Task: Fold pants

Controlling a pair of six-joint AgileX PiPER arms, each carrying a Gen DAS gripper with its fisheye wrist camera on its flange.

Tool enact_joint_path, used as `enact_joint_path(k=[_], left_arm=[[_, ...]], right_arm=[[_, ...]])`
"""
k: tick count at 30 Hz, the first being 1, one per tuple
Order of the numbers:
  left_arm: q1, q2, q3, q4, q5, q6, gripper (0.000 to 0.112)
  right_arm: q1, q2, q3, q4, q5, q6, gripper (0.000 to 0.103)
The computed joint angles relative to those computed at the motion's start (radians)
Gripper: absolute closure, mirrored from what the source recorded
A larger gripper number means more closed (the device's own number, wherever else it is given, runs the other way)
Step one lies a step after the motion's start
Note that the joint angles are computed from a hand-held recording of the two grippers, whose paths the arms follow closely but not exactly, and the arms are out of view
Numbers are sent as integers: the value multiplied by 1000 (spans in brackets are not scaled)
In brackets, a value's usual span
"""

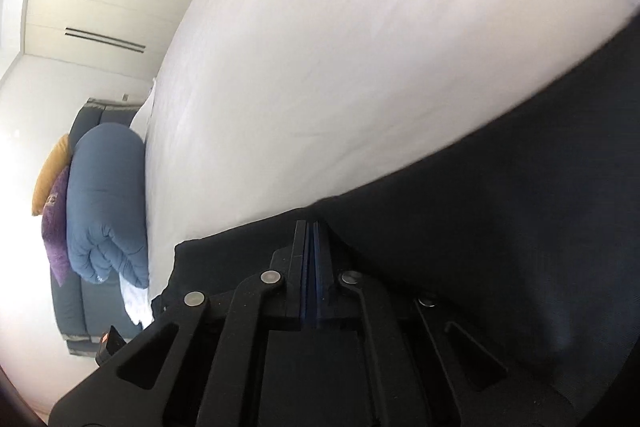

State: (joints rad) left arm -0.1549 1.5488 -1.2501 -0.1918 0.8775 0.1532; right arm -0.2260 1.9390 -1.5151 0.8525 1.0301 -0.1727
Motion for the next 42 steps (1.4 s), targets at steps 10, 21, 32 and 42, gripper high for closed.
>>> enact_joint_path(k=[10, 21, 32, 42], left_arm=[[-16, -76, 128, -30, -89, 20, 11], [46, -166, 143, -87, -104, -24, 11], [273, -160, 239, -232, -120, 253, 11], [368, -267, 199, -394, -32, 194, 10]], right_arm=[[-358, -131, 270, 156, 65, -335, 103], [-260, -384, 428, 329, 139, -415, 85], [-228, -370, 476, 180, -91, -311, 48], [-487, -760, 554, 104, -114, -418, 0]])
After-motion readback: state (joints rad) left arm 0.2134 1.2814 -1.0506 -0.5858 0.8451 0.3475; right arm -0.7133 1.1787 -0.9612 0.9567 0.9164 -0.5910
